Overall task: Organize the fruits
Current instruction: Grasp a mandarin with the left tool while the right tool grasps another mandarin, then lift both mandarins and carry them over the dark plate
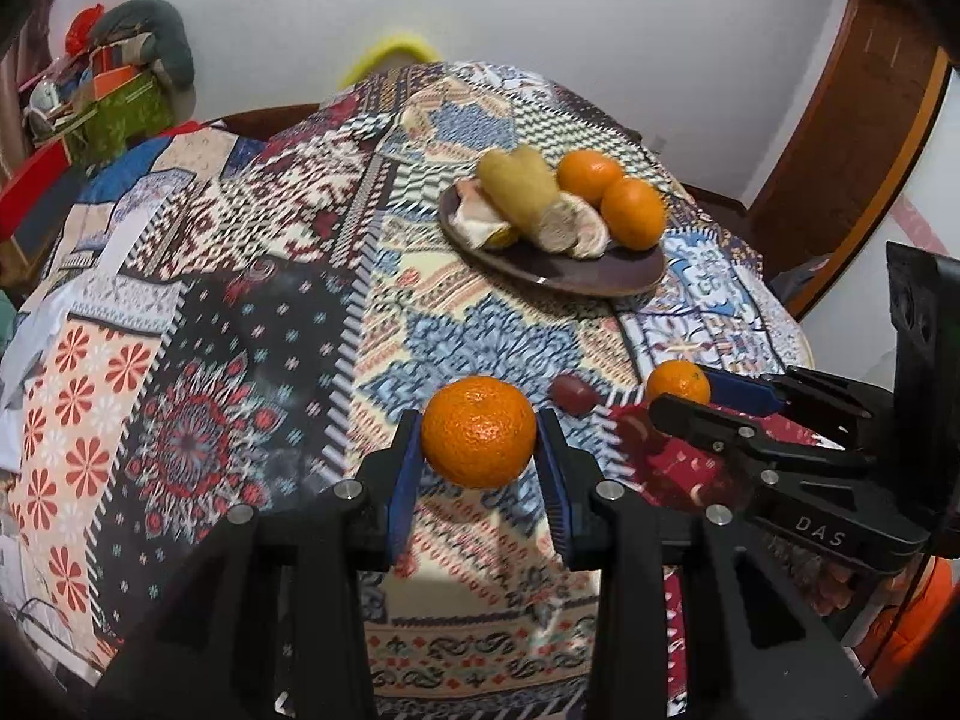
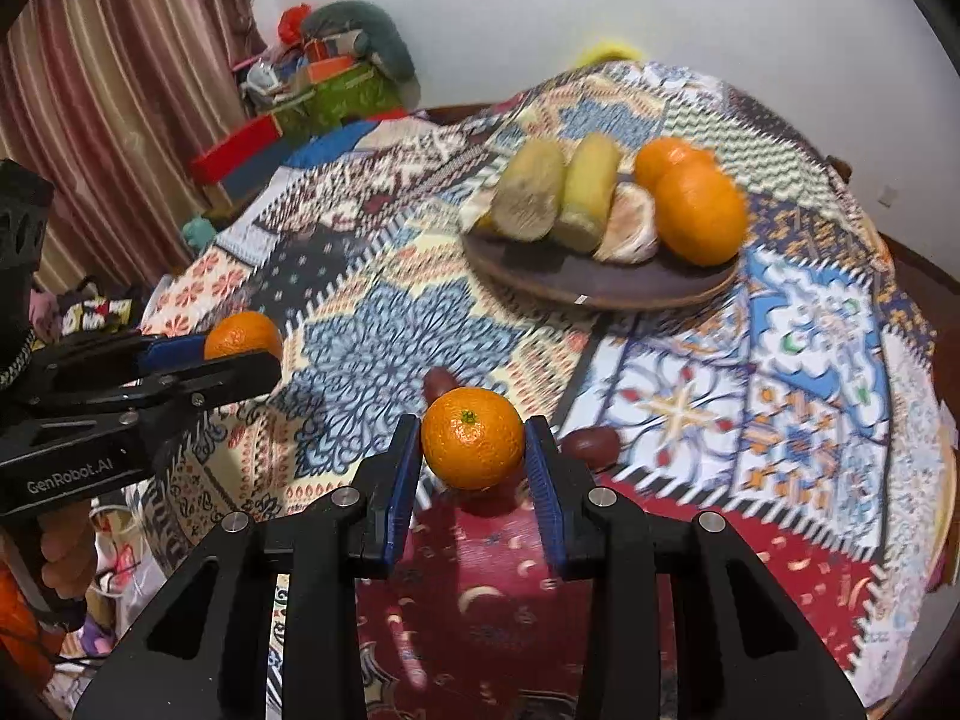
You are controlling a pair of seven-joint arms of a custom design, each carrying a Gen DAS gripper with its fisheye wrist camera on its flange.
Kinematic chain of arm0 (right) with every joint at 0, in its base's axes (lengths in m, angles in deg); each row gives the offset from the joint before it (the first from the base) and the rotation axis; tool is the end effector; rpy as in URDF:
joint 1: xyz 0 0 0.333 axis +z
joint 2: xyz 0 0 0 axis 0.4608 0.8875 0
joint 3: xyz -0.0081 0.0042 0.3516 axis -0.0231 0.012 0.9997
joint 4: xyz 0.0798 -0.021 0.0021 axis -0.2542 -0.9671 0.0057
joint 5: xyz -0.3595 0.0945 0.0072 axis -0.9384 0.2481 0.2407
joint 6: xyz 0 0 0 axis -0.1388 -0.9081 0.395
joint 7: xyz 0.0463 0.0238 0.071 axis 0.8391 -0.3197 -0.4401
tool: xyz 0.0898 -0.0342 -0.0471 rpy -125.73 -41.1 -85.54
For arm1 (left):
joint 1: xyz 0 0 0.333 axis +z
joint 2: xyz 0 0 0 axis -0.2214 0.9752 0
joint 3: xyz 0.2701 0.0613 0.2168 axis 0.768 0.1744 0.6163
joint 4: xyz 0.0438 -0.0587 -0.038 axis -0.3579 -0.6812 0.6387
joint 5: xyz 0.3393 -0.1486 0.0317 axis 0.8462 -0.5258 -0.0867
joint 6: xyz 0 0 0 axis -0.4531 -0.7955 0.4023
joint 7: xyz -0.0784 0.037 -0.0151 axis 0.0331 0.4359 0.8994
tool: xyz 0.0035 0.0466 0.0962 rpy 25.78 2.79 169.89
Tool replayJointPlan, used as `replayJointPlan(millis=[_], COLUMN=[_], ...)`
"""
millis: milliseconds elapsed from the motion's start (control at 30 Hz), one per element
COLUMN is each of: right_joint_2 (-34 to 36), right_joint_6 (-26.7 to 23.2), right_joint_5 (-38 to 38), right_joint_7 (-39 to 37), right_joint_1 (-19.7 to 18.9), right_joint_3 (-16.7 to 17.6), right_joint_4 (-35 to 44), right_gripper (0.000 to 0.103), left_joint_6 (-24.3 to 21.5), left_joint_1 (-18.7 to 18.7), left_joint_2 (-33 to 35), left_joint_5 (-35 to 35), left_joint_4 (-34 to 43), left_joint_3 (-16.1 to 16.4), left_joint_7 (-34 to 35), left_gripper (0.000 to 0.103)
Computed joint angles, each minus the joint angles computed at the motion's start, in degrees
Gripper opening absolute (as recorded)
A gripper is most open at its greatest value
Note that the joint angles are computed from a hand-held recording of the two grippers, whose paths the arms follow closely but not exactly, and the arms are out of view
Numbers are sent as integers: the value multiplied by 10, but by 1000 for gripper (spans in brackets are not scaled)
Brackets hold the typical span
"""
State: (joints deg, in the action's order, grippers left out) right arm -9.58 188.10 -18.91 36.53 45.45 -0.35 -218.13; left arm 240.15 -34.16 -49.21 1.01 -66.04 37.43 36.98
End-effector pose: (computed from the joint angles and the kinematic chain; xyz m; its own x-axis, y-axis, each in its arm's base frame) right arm 0.4102 0.2381 0.4881 0.2567 -0.9458 -0.1989 -0.7655 -0.0733 -0.6392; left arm 0.4368 -0.3626 0.4884 -0.3381 -0.9251 0.1729 -0.7807 0.1732 -0.6005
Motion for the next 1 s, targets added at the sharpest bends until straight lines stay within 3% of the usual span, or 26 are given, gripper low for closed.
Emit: replayJointPlan(millis=[367,500,733,867,1000], right_joint_2=[-42,-43,-29,-14,8], right_joint_6=[29,39,51,53,55], right_joint_5=[-11,-33,-49,-55,-32], right_joint_7=[21,41,45,40,10], right_joint_1=[-61,-112,-144,-144,-106], right_joint_3=[6,37,47,39,-1], right_joint_4=[-13,-7,6,15,27], right_gripper=[32,32,32,32,32], left_joint_6=[2,1,-4,-16,-21], left_joint_1=[-15,-19,-22,-28,-32], left_joint_2=[41,63,109,136,163], left_joint_5=[36,40,20,12,2], left_joint_4=[75,107,162,194,220], left_joint_3=[1,0,-8,-10,-12], left_joint_7=[-4,5,44,64,85], left_gripper=[37,37,37,37,37])
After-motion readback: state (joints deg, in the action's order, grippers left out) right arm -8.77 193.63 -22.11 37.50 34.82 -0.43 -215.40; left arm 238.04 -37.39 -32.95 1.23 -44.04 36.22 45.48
